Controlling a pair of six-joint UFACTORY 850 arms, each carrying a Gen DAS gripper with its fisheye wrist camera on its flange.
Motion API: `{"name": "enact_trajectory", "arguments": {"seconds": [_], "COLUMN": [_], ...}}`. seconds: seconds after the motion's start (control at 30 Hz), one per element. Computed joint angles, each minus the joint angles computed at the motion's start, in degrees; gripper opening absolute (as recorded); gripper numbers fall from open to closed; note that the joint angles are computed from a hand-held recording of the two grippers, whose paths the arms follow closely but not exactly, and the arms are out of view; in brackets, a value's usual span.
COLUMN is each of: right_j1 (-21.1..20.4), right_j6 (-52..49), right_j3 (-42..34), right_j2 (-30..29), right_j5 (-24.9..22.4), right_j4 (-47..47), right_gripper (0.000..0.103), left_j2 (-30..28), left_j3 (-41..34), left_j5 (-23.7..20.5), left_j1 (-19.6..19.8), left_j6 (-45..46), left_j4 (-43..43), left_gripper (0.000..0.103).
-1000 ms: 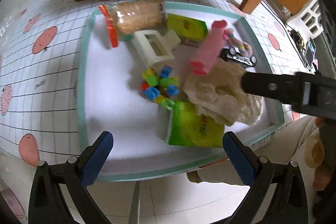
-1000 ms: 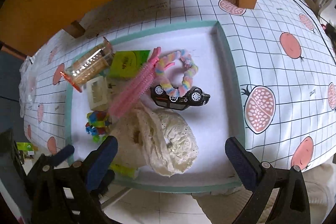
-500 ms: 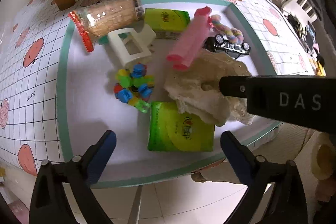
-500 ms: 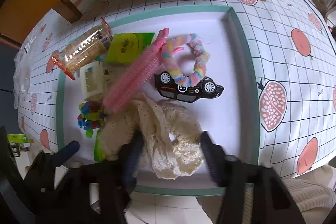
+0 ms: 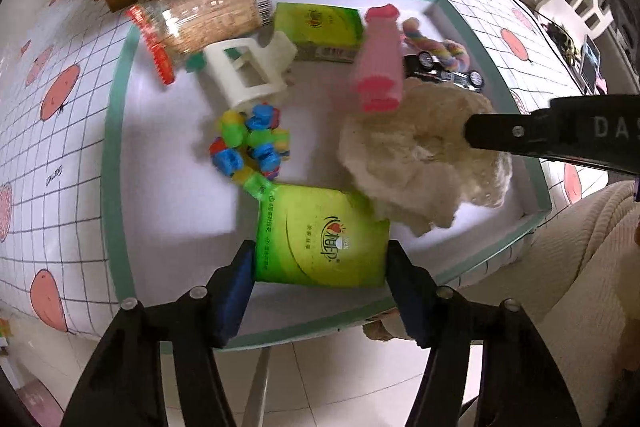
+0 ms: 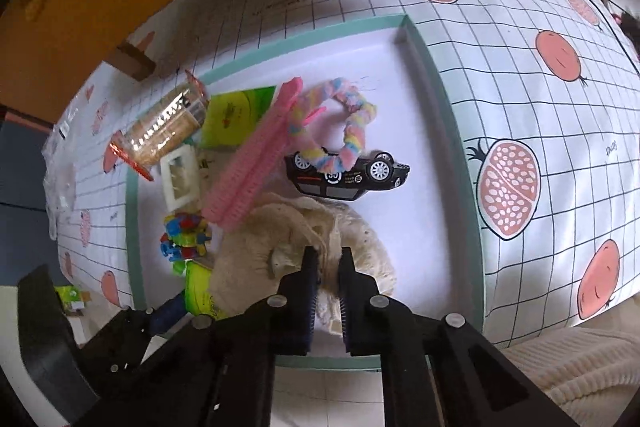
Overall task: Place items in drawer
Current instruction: 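Lift and carry the lace cloth and tissue pack toward the open drawer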
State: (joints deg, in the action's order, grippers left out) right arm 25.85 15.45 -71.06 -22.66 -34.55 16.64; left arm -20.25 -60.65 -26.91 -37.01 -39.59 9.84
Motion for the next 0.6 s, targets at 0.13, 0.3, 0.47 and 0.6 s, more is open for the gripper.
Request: {"name": "enact_trajectory", "arguments": {"seconds": [0.13, 0.3, 0.47, 0.6], "right_j1": [-1.0, -1.2, -1.7, -2.0], "right_j6": [-1.0, -1.1, -2.5, -3.7], "right_j3": [1.2, 2.7, 5.1, 7.1], "right_j2": [1.6, 3.8, 6.8, 9.1], "right_j5": [1.1, 3.6, 6.5, 9.0], "right_j4": [1.1, 3.1, 5.4, 7.6], "right_gripper": [0.009, 0.008, 0.008, 0.007], "left_j2": [1.4, 3.1, 4.7, 5.4], "left_j3": [1.5, 2.4, 2.2, 1.7], "left_j5": [0.9, 1.5, 2.1, 2.6], "left_j1": [1.7, 2.8, 3.4, 3.4], "left_j6": [2.2, 2.5, 1.9, 0.5], "left_j4": [-3.8, -5.2, -4.4, -2.3], "left_gripper": [0.065, 0.065, 0.065, 0.065]}}
